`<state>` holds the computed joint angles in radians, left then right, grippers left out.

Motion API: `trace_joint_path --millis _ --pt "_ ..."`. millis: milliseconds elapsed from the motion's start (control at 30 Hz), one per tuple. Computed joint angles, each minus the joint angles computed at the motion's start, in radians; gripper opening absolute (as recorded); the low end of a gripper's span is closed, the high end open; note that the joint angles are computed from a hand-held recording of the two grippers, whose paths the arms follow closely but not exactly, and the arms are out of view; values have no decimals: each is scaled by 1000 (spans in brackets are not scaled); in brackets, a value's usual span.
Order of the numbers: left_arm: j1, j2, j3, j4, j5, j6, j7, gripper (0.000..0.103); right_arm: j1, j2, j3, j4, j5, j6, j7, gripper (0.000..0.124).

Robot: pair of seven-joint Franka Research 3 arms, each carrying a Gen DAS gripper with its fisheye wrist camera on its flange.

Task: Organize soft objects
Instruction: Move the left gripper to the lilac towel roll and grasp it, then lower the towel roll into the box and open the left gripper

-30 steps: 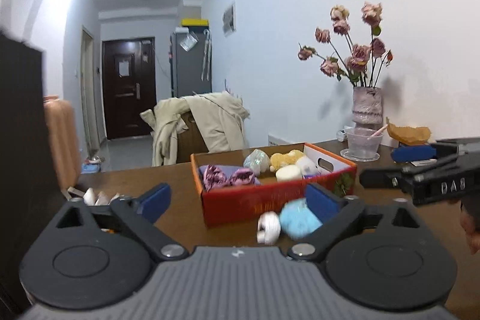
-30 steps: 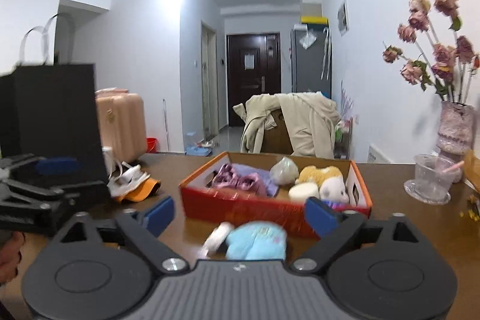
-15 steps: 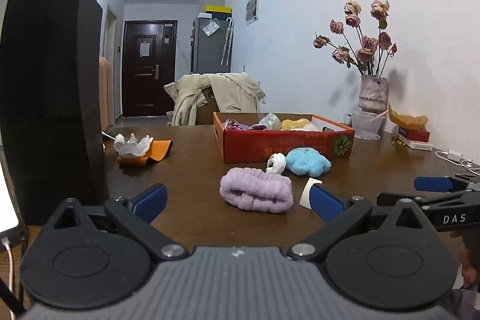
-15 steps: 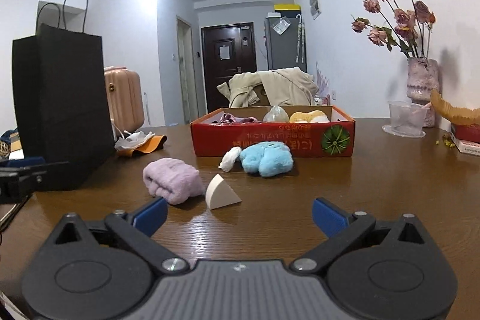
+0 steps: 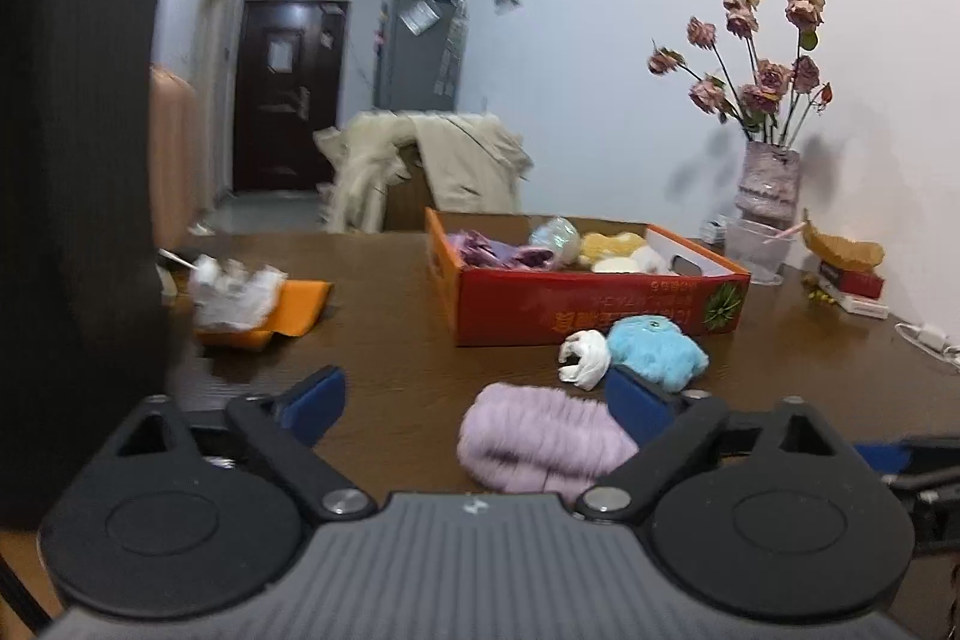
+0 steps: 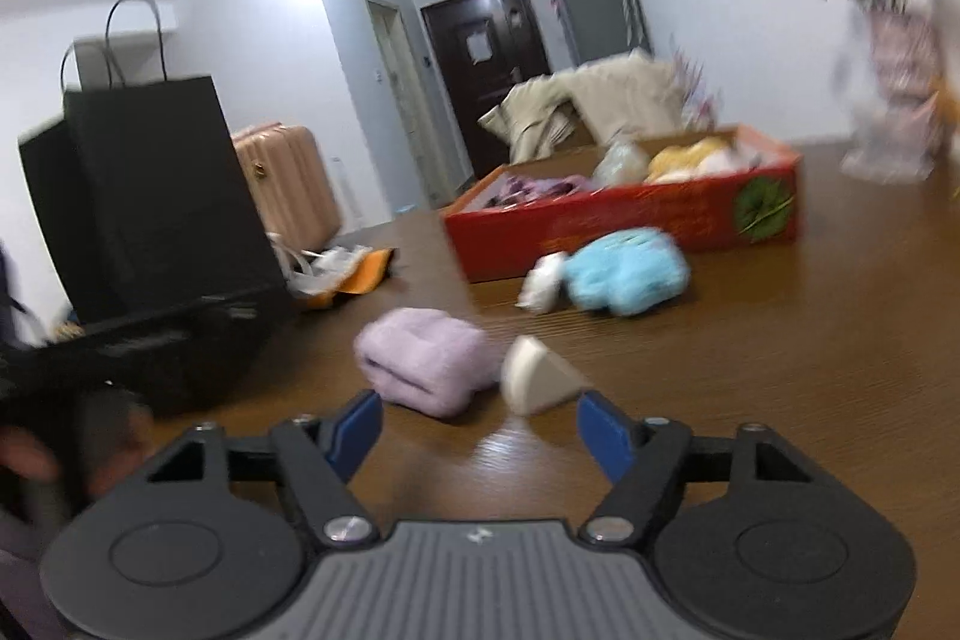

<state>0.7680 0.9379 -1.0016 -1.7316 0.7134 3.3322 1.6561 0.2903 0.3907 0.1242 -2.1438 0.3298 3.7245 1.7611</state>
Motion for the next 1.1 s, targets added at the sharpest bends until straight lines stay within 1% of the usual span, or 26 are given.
trace_joint_path --millis 67,133,167,233,267,333,367,433,467,500,533,600,667,700,800,833,900,967,1000,1067,1100 --pt "-29 73 -43 107 -19 -149 38 69 -69 44 46 68 -98 -48 91 63" --pt "-66 145 -78 214 -72 -279 87 66 -111 102 77 156 -155 -107 147 57" --pt "-79 175 -93 256 -99 -329 112 65 -132 133 95 203 -177 -136 171 55" --pt "-104 210 -106 317 -154 -405 138 65 -180 197 140 294 -221 -185 208 53" --pt "-110 226 -115 339 -179 -438 154 63 -188 219 147 327 -228 -201 212 53" --pt "-112 251 -131 368 -226 -484 183 58 -164 250 120 386 -198 -237 199 53" --pt "-109 268 -147 381 -251 -506 205 55 -175 263 130 404 -197 -245 196 49" --pt "-109 297 -174 414 -302 -558 241 46 -182 275 136 424 -187 -258 185 41" --pt "-113 311 -185 434 -326 -591 261 32 -175 276 128 432 -174 -272 177 34" --pt "-114 320 -194 447 -347 -616 279 27 -186 280 141 437 -175 -280 169 33" --pt "-114 315 -192 444 -360 -613 285 26 -206 281 162 434 -186 -280 159 30" --pt "-112 282 -172 415 -375 -590 286 22 -204 282 161 438 -183 -288 136 25" --pt "-93 239 -162 355 -389 -539 284 21 -252 279 215 429 -205 -288 123 22" --pt "-77 218 -167 314 -397 -505 287 21 -277 273 242 416 -219 -278 119 21" --pt "-31 164 -197 210 -417 -406 320 21 -328 231 286 363 -263 -237 120 21" --pt "-20 151 -209 189 -427 -384 329 21 -359 216 310 344 -291 -219 132 21" --pt "-10 135 -238 172 -450 -360 351 21 -400 186 332 317 -346 -186 162 21" --pt "-23 134 -263 189 -473 -346 378 21 -451 166 358 309 -413 -166 201 21" --pt "-44 133 -267 214 -485 -346 389 21 -467 159 358 314 -442 -159 214 21" --pt "-100 129 -256 281 -512 -359 399 21 -479 151 342 343 -490 -171 227 21" --pt "-142 132 -243 333 -525 -374 404 21 -502 157 351 369 -530 -195 242 21"
